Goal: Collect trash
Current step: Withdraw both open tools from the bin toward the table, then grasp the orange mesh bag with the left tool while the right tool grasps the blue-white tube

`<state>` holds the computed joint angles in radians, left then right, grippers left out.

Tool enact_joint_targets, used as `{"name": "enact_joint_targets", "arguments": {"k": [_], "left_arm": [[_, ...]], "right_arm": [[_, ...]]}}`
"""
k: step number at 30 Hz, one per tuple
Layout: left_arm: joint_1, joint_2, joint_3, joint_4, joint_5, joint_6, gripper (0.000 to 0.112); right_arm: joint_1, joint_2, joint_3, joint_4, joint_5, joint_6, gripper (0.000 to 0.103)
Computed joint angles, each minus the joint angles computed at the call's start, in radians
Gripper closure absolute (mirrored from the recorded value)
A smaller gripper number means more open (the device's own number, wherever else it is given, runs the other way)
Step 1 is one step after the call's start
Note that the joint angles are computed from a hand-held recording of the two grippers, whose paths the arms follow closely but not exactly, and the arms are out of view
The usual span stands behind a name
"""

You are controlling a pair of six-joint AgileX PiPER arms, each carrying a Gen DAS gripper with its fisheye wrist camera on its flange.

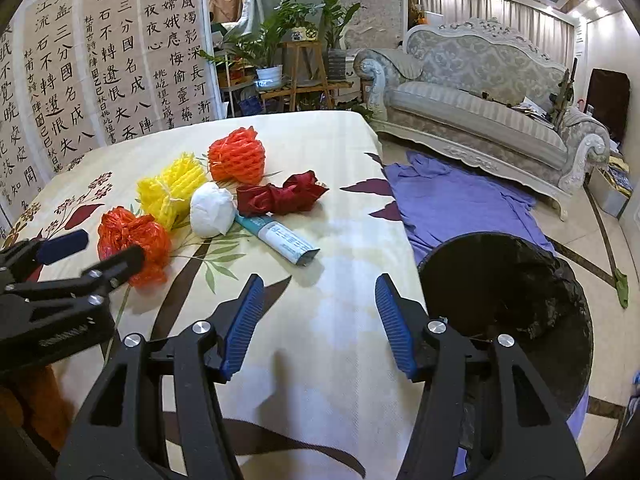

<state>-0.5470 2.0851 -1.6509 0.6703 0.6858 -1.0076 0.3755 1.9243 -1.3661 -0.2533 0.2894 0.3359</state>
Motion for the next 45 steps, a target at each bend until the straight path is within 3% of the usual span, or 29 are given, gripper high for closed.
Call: {"name": "enact_joint_targets", "arguments": {"k": [5, 7, 12, 19, 26, 28, 33, 39, 45], "left_arm": [[0.051, -0.007, 0.005, -0.158, -0.061, 0.122, 0.031], [0.053, -0.020, 0.029, -0.161, -0.084, 0.120, 0.049], [0.060, -0.042, 0.074, -0.148, -0.114, 0.119, 0.068], [0.072, -0.093, 0.157, -0.145, -0.161, 0.115, 0.072], [0.092, -0.163, 0.262, -0.127, -0.189, 0.084, 0.072], [0.103, -0.170, 0.271, -0.139, -0.194, 0.097, 0.072], [0.115, -0.190, 0.299, -0.152, -0.209, 0.101, 0.071], [0.119, -0.206, 0.328, -0.124, -0.226, 0.050, 0.044], [0.137, -0.196, 0.311, -0.133, -0.225, 0.068, 0.039]], "right_arm": [[0.005, 0.027, -0.058, 0.021, 0.038, -0.030, 0.041], [0.006, 0.044, -0.091, 0.038, 0.058, -0.051, 0.041], [0.006, 0.096, -0.179, 0.110, 0.118, -0.128, 0.041], [0.010, 0.187, -0.328, 0.150, 0.208, -0.171, 0.041], [0.029, 0.250, -0.434, 0.150, 0.272, -0.198, 0.043], [0.034, 0.271, -0.469, 0.156, 0.301, -0.215, 0.049], [0.046, 0.297, -0.508, 0.180, 0.353, -0.254, 0.079], [0.062, 0.238, -0.404, 0.165, 0.315, -0.262, 0.084], [0.060, 0.181, -0.318, 0.217, 0.296, -0.298, 0.081]]}}
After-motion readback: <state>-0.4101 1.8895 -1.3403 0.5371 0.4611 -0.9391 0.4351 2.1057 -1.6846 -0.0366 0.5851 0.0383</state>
